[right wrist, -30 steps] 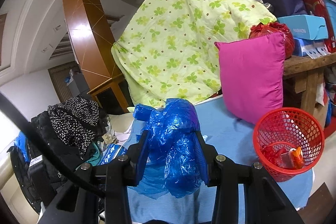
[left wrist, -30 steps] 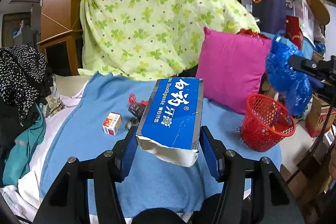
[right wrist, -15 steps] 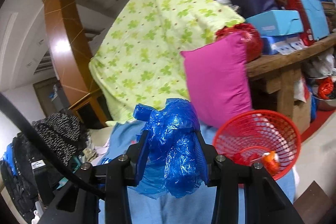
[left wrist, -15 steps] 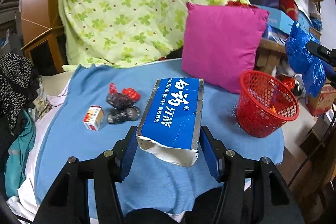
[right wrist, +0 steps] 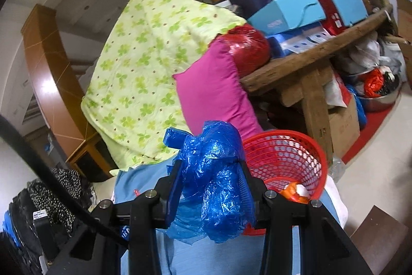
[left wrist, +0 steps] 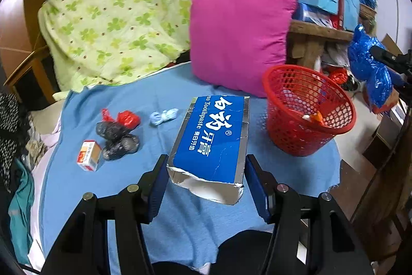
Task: Collect trash
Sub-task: 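Move both tools over the red basket and open them to drop bag and toothpaste box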
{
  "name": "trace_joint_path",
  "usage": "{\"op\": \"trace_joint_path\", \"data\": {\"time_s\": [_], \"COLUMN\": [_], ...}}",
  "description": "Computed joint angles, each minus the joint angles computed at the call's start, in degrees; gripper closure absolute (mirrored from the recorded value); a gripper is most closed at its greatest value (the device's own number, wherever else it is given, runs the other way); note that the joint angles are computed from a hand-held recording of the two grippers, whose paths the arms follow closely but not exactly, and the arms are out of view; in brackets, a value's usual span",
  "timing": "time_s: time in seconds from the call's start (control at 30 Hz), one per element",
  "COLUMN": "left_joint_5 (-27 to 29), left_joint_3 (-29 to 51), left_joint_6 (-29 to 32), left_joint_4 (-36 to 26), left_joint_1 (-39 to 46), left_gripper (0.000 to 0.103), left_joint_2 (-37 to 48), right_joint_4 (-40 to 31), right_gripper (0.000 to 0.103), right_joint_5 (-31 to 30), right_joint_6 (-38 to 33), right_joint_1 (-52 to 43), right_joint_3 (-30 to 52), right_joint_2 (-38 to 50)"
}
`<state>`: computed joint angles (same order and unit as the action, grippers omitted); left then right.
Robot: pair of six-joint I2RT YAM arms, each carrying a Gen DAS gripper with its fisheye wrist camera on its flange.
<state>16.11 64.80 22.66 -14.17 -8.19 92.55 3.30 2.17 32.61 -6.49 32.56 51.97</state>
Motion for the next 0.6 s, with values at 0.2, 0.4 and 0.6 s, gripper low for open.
{"op": "trace_joint_path", "data": {"time_s": [0.2, 0.4, 0.6], "left_joint_5": [-2.3, -2.5, 1.2], "left_joint_3": [2.2, 7.4, 15.8], "left_joint_6": [0.4, 0.1, -1.3], "left_joint_4": [-1.5, -4.3, -8.2], "left_joint_1": [-5.7, -11.3, -15.7], "left_gripper": [0.043, 0.042, 0.042], "left_joint_2": [0.3, 2.6, 8.2], "right_joint_4": [1.9, 3.3, 4.8], "right_gripper": [0.06, 0.059, 0.058], "right_joint_5": [-5.1, -11.1, -16.7], "right_joint_6": [0.6, 0.9, 0.9], "right_joint_1": [-6.5, -13.9, -21.7], "right_joint_3": [-2.6, -4.6, -5.7], "right_joint_2": [-0.4, -0.8, 0.1]}}
